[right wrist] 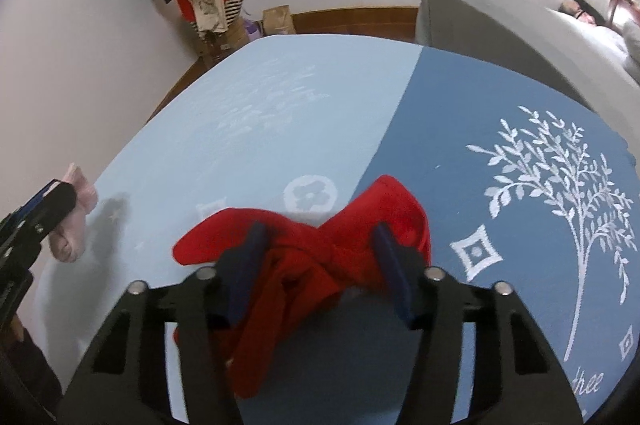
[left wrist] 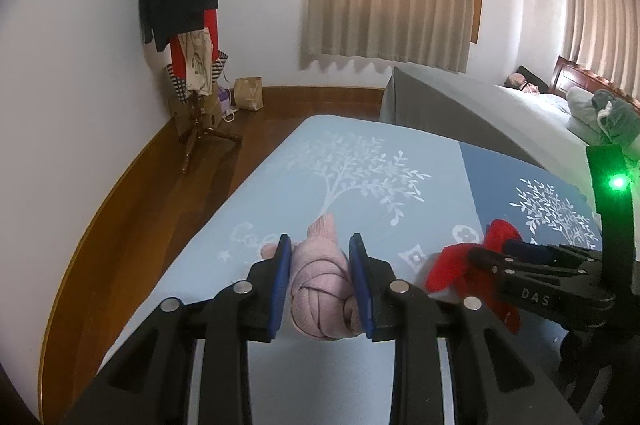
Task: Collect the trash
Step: 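Grasp the red glove with the right tool while the left tool holds the pink sock, then carry the pink sock and red glove over the black bin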
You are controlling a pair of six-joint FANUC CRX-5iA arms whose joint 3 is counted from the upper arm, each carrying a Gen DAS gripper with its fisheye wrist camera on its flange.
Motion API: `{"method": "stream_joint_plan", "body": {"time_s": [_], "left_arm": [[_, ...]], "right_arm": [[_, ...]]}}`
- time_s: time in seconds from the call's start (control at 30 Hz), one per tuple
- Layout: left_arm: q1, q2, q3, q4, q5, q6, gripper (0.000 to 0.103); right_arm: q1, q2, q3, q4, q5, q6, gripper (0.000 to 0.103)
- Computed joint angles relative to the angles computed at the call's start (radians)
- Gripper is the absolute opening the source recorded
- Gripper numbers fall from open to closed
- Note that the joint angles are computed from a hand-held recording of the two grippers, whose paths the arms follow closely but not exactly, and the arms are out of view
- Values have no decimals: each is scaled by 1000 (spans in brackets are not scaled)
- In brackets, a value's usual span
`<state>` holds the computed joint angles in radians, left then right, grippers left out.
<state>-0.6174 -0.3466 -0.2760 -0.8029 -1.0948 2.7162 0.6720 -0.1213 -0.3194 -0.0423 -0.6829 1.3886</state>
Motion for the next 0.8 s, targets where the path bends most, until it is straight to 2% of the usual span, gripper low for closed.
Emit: {"method": "stream_joint_plan", "body": {"time_s": [0.17,0.23,0.8], "left_arm": [[-6,0,-2,-3,-1,6,29],[-7,3,1,-3,-2,7,29],[-77,31,51,-31,-21,15,29]], "right_arm": [[1,-25,-12,-23,-15,40,21],[-5,-42,-13,-52,-25,70,16],[-54,-209,-57,-113,-41,86,15]]}}
